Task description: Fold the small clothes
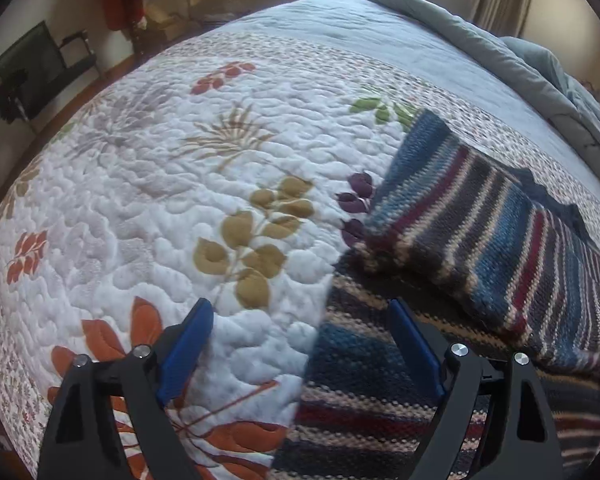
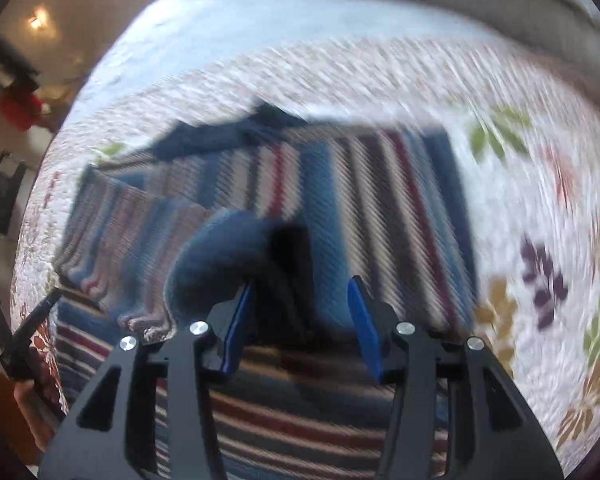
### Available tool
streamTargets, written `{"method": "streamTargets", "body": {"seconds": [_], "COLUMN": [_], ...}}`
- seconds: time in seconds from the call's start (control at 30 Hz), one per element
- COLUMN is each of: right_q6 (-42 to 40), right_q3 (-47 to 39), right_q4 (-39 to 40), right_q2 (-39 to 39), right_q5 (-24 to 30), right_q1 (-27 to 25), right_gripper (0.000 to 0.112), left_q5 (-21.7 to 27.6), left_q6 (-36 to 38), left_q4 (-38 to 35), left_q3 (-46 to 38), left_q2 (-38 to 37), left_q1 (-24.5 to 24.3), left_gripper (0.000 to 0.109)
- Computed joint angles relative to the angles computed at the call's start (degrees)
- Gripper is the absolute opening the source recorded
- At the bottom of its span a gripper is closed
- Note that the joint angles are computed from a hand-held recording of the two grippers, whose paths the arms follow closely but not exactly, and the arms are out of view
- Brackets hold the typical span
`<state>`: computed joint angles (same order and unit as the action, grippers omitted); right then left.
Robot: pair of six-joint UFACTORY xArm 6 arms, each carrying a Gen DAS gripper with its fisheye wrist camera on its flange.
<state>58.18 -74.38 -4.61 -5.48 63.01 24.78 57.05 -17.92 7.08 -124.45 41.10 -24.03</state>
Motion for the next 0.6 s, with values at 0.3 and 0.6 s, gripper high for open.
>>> {"method": "streamTargets", "body": {"seconds": [0.3, 0.6], "right_q6": [-3.15, -9.09], "right_q3": [9.08, 3.52], "right_q4": [9.59, 8.76], "right_q2": [-3.11, 3.06], "right_q5": [-11.24, -13.17], "right_q1": [-2.88, -0.99], "right_gripper": [0.066, 0.010], "left_q5": [-1.99, -5.07], "left_q6": [4.69, 9.32], "left_q4": [-4.54, -9.65], "left_q3": [1.08, 3.53], "left_q2": [-0.19, -1.04], "left_q1": [-1.07, -2.26], "left_gripper": [0.090, 0.093]}}
